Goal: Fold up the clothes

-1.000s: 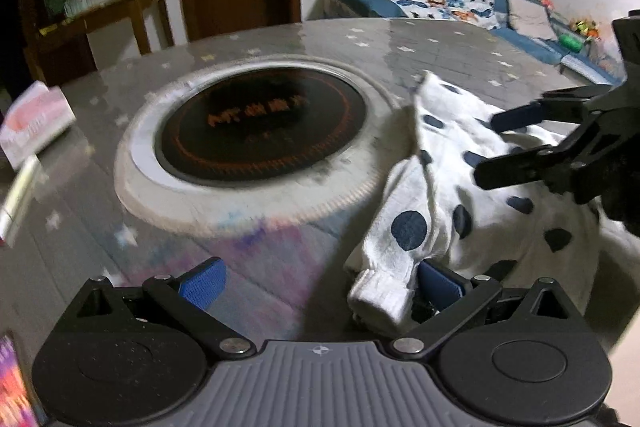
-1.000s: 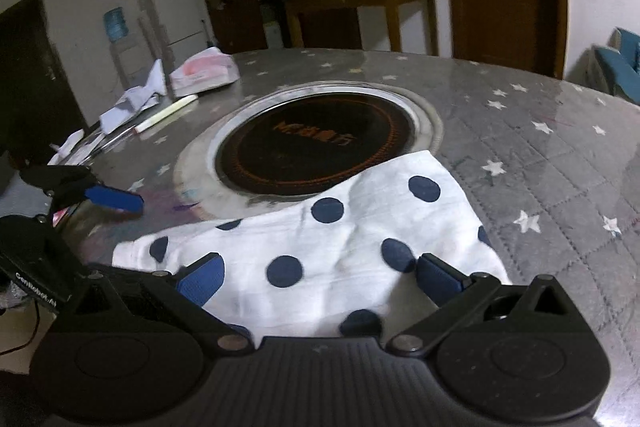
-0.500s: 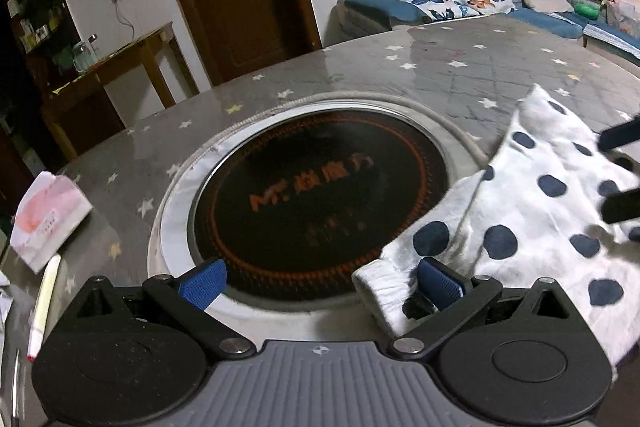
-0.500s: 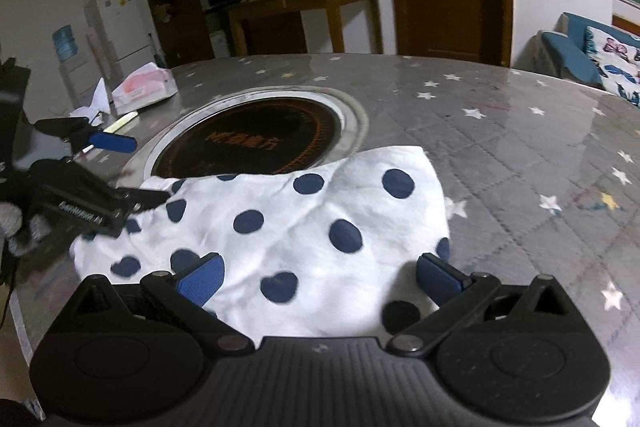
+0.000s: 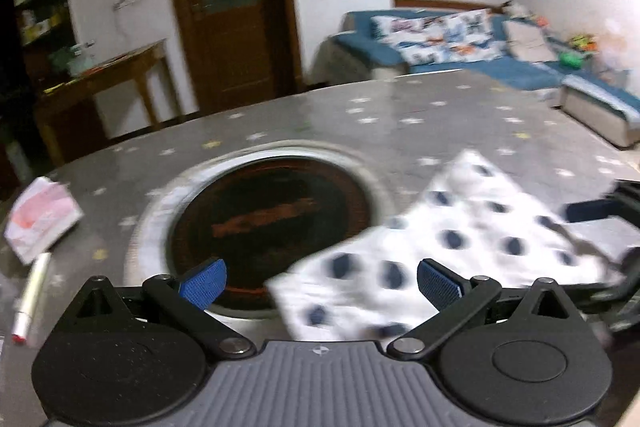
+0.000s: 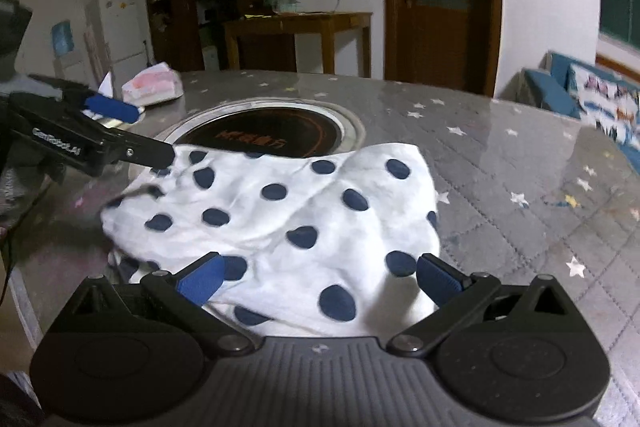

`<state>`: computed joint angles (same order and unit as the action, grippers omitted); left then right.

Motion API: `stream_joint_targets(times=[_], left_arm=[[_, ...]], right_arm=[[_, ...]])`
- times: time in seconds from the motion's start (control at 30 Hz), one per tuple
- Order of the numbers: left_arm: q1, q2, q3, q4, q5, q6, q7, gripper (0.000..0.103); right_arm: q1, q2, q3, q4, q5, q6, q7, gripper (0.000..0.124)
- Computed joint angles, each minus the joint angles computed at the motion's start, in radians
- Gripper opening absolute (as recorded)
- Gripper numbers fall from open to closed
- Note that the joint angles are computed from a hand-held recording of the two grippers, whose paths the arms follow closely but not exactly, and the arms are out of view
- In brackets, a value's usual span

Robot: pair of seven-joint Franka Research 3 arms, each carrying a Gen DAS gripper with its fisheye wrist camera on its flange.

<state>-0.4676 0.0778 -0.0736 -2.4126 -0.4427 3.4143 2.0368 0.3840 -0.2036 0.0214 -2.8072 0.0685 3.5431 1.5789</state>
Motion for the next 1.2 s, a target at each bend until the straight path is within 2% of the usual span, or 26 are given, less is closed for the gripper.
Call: stream_joint_targets(times=[0.03,0.07,0.17,0.2,0.23,0.33,0.5,0.63,0.73,0.87,0.93,1.03,1.13,1.2], left_arm=[[0.033,-0.005,-0.032,-0.018,0.067,0.008,-0.058,0.103],[0.036,-0.002,-0.041,-0.027,0.083,0.014,-0.069,0.103],[0.032,0.01,-0.056,-0.051,0.111,0.031,-0.088,0.103],[0.001,0.02,-0.038,-0.05,0.066,0.037,-0.047,0.103],[-0.03,0.033,-0.02,-0.047,0.02,0.044,-0.005,0.103],[-0.041,0.068,-0.013,-0.048,0.014,0.081,0.003,0.103],[0.01,0.046,-0.044,-0.078,0.096,0.111,-0.081,0.103],[0.047,0.018,-0.072,-0.103,0.123,0.135,-0.121,0.103],[0.072,0.014,-0.092,-0.111,0.154,0.139,-0.153,0.103],[0.049,0.031,-0.08,-0.102,0.086,0.114,-0.099,0.103],[0.055,0.036,-0.079,-0.104,0.101,0.106,-0.118,0.103],[0.067,0.039,-0.077,-0.106,0.141,0.096,-0.159,0.103],[0.054,0.025,-0.067,-0.113,0.133,0.098,-0.157,0.103],[0.056,0.008,-0.071,-0.123,0.124,0.115,-0.154,0.103]], right_arm=[[-0.021,0.004,0.042,-0.004,0.045,0.01,-0.036,0.103],[-0.039,0.008,0.083,-0.008,0.099,0.024,-0.073,0.103],[-0.045,0.02,0.123,-0.022,0.188,0.059,-0.127,0.103],[-0.043,0.025,0.133,-0.026,0.216,0.071,-0.144,0.103],[-0.038,0.03,0.138,-0.03,0.243,0.083,-0.16,0.103],[-0.01,0.037,0.085,-0.038,0.187,0.095,-0.084,0.103],[-0.013,-0.011,0.106,-0.058,0.233,0.099,-0.118,0.103],[-0.069,-0.054,0.234,-0.068,0.479,0.13,-0.261,0.103],[-0.076,-0.057,0.269,-0.064,0.626,0.135,-0.336,0.103],[-0.08,-0.03,0.328,-0.048,0.85,0.141,-0.494,0.103],[-0.066,-0.009,0.336,-0.04,0.922,0.151,-0.551,0.103],[-0.015,0.01,0.285,-0.066,0.876,0.191,-0.47,0.103],[0.011,-0.008,0.261,-0.053,0.922,0.167,-0.537,0.103],[0.024,-0.017,0.243,-0.045,0.907,0.174,-0.551,0.103]])
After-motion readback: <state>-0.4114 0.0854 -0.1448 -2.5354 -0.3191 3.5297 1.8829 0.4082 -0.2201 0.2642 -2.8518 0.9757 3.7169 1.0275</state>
